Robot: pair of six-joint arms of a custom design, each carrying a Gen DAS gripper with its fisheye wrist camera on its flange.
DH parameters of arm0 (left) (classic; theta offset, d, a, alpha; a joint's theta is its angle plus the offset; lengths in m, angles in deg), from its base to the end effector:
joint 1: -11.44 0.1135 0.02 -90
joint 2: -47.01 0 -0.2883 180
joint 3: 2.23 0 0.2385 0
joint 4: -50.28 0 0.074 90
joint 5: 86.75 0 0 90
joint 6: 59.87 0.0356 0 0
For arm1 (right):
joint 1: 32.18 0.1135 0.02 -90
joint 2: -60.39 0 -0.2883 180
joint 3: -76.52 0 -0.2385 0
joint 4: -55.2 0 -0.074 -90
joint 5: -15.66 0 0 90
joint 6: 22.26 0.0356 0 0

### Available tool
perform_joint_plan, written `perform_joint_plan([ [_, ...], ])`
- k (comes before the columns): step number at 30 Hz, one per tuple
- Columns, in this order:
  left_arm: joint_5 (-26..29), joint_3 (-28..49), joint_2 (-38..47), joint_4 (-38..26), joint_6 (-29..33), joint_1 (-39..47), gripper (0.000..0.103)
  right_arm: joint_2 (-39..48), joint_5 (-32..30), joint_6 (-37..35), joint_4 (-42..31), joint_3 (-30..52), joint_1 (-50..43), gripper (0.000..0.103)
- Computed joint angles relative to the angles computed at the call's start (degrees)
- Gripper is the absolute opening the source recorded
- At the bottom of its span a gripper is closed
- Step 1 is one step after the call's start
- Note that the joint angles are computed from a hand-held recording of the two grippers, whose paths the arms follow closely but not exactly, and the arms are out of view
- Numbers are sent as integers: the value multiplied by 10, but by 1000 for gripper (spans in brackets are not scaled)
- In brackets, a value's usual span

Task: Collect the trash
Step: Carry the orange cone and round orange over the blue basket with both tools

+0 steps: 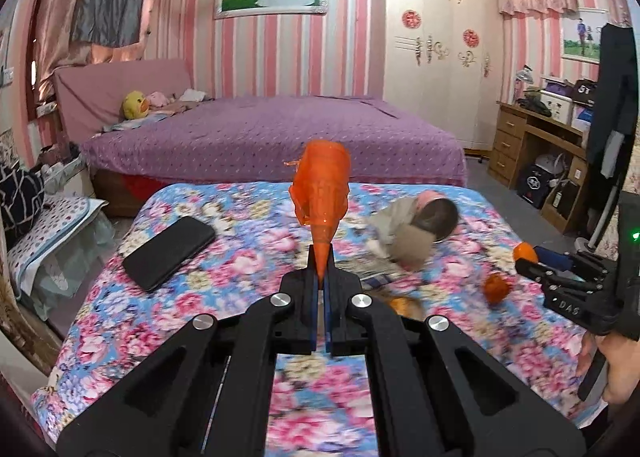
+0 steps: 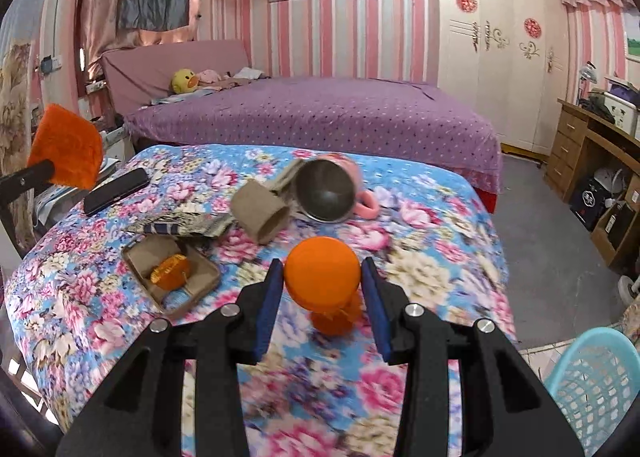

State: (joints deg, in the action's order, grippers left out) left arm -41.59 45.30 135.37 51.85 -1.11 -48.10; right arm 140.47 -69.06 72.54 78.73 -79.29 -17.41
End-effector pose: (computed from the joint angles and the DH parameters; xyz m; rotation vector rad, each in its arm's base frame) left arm 0.1580 -0.2192 0.1829 0.1095 2.0345 -0.0956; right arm 0.1909 0.0469 0.1414 -0.1315 2.1306 0.1026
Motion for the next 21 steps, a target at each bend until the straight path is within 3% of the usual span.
perform_joint_plan([
  [10,-35,143,103,-85,-43,-90,0,-112,-135,-86,-73,-37,-201,40],
  [16,-50,234,160,-121,-41,-131,0,-166,-260,-160,-143,-36,-384,40],
  [21,-46,312,213,-146,-41,-155,0,-162,-365,-240,-195,-16,-550,40],
])
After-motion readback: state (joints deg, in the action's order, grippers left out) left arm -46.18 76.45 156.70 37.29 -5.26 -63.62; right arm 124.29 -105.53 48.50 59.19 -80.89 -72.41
